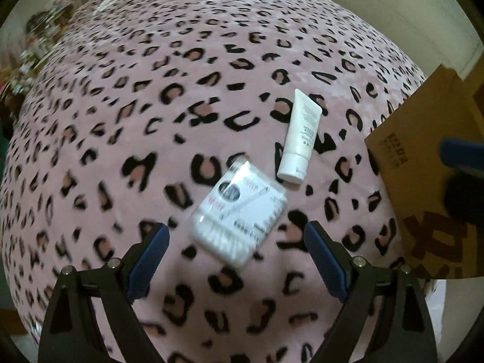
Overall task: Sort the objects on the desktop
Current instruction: 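Grasp the white swab container with the left gripper while the right grasps the lotion tube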
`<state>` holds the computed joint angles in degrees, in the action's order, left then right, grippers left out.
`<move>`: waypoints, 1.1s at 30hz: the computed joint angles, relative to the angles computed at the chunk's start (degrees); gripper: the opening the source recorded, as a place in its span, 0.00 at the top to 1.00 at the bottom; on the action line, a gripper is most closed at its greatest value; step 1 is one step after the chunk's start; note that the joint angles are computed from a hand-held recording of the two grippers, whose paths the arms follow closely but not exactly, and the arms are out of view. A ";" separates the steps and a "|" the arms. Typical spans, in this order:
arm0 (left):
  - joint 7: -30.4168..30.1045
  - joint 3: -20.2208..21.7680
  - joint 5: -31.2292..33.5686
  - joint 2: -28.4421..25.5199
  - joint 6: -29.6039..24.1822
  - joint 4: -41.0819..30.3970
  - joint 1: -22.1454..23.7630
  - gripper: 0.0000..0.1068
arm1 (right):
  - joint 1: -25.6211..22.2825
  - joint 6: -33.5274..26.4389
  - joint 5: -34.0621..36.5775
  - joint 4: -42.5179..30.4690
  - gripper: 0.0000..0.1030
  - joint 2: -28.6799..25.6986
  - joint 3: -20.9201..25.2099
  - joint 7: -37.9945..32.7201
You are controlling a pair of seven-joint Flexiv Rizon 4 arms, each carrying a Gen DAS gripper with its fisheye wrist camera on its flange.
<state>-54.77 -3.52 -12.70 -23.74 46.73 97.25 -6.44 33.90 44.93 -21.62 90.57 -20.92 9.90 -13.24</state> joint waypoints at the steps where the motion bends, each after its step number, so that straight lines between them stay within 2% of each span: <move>1: 0.86 -0.43 -0.19 -0.90 -0.03 -0.59 0.12 0.14 | -0.28 -0.16 0.60 -0.94 0.41 -0.98 -0.18 -0.01; 7: 3.61 -2.19 -3.65 -5.65 -1.63 -3.71 1.23 0.14 | -2.24 -0.65 5.83 -6.54 0.41 -7.66 -1.01 -0.38; 10: 4.68 -3.34 -6.80 -7.70 -3.18 -4.95 2.40 0.14 | -2.96 -3.79 8.01 -9.89 0.41 -10.94 -1.01 -1.92; 14: 5.59 -4.49 -10.61 -10.24 -5.52 -6.48 3.41 0.12 | -3.58 -4.88 10.63 -11.68 0.41 -13.70 -0.99 -3.06; 17: 5.64 -4.41 -11.20 -11.63 -4.50 -6.93 3.07 0.12 | -4.12 -4.91 12.74 -12.62 0.41 -15.32 -0.70 -3.63; 20: 6.96 -5.02 -12.24 -11.64 -2.05 -5.65 3.13 0.12 | -4.42 -3.06 14.14 -12.69 0.41 -16.53 -0.82 -3.36; 26: 8.89 -6.15 -16.27 -10.42 0.06 -3.14 4.87 0.26 | -3.60 -6.54 13.21 -15.32 0.41 -17.83 -1.47 -4.66; 30: 8.21 -5.96 -18.57 -9.75 -0.44 -2.58 5.84 0.30 | -2.18 -10.20 10.52 -17.36 0.41 -18.78 -1.90 -8.08; 33: 7.63 -5.36 -19.66 -8.70 -0.82 -1.79 6.65 0.32 | -1.57 -8.78 9.57 -15.55 0.51 -17.81 -2.36 -8.22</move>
